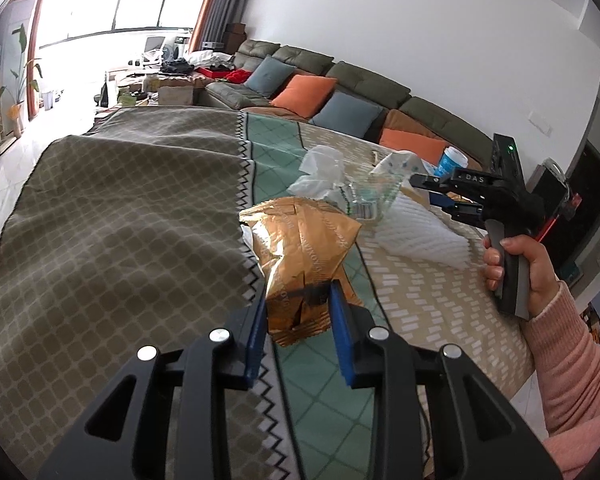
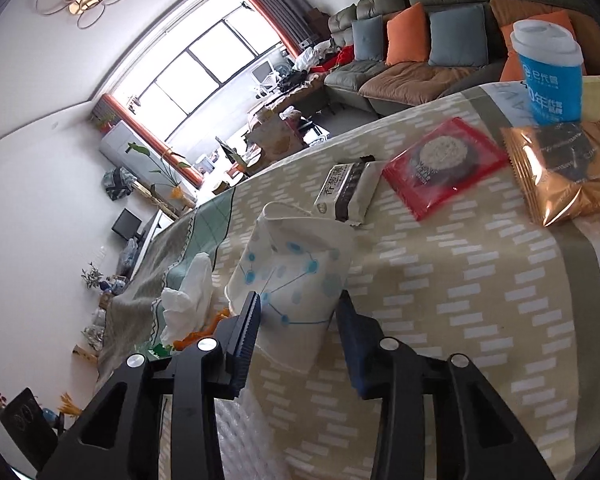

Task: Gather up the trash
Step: 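Grasp the gold chip bag with the left tool while the right tool grasps the blue-dotted paper cup, then carry the gold chip bag and paper cup over the teal bin with both tools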

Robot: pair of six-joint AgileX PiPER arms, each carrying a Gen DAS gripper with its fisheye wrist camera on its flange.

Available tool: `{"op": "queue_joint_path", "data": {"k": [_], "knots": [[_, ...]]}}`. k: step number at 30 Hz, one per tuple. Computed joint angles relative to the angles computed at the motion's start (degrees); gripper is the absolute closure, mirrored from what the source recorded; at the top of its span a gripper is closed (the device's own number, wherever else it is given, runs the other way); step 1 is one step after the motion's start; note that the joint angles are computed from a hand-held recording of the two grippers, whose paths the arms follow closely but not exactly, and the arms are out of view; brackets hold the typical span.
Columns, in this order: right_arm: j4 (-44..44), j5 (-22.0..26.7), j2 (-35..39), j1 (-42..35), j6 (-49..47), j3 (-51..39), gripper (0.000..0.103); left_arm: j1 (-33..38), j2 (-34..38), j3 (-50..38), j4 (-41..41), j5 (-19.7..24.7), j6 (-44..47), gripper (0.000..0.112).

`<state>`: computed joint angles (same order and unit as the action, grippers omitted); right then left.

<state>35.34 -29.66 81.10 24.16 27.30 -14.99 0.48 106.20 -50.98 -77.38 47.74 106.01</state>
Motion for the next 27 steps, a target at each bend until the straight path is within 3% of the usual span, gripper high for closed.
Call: {"op": "queue_joint_path", "data": {"k": [7, 17, 22, 27], "knots": [[20.17, -4.38, -3.21, 9.04, -16.38, -0.69, 0.081, 2.58, 0.31, -0.4, 0.21, 1.16, 0.54, 0.082], [40.57, -14.85, -7.4, 22.79, -33.05, -3.58, 0.081, 6.35, -0.67, -0.1, 0.38, 2.76, 1.86, 0.082], [44.2, -20.07, -7.61, 30.92, -37.54, -6.89, 0.081, 8.75, -1.43, 0.25, 0.5, 3.88, 2.96, 0.082], [41.26, -19.33, -4.84, 33.46, -37.35, -10.44, 0.081, 11.19, -1.66, 0.15, 1.06, 5.04, 3.46, 0.082]]}}
